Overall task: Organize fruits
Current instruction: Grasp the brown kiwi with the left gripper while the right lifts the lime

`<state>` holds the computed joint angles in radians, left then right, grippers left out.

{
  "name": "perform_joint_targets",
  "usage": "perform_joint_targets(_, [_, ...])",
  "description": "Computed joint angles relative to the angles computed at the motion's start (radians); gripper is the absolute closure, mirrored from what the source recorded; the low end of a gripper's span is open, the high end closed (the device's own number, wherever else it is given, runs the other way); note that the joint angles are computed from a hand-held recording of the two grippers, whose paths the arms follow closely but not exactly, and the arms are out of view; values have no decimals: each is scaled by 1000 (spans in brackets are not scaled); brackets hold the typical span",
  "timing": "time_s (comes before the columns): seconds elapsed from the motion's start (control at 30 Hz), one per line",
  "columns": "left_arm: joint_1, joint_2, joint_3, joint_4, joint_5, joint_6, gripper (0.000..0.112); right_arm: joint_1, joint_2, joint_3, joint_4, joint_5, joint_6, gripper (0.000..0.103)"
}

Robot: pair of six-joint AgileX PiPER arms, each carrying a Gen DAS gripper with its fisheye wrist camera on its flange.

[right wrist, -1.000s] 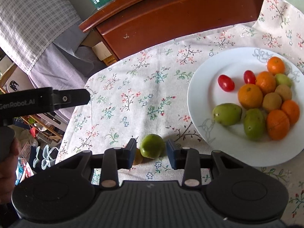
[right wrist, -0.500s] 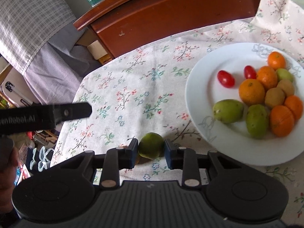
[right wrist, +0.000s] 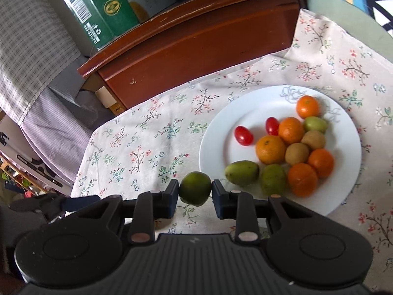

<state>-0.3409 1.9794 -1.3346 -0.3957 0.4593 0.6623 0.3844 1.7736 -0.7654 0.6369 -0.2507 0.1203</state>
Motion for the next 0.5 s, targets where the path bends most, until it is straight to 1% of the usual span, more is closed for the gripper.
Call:
perform_joint_targets(0.17, [2,22,-4,-36,14,28,31,-7,-25,19,6,-8,4,73])
perform_joint_targets(0.27, [7,40,-16,-57,23,47,45,-14,-34,24,8,-7,10,73])
perform_joint_targets(0.3, [9,45,-19,-69,30,61,53,-17,-37,27,0,-9,19,73])
perform_joint_targets(0.33, [11,52,-25,-76,38,69,58,-19,-39,28,1,-9,22,73])
perform_joint_targets(0.4, [9,58,-24,-77,35,74,62,-23,-43,31,3,-9,26,73])
perform_joint_targets(0.47, [3,55,-12,-79,19,91,68,-27,-46,32,10,-8,20,73])
perform_joint_targets(0.5, [0,52,-4,-85,9,107,73,-27,-49,35,14,-10,19,73])
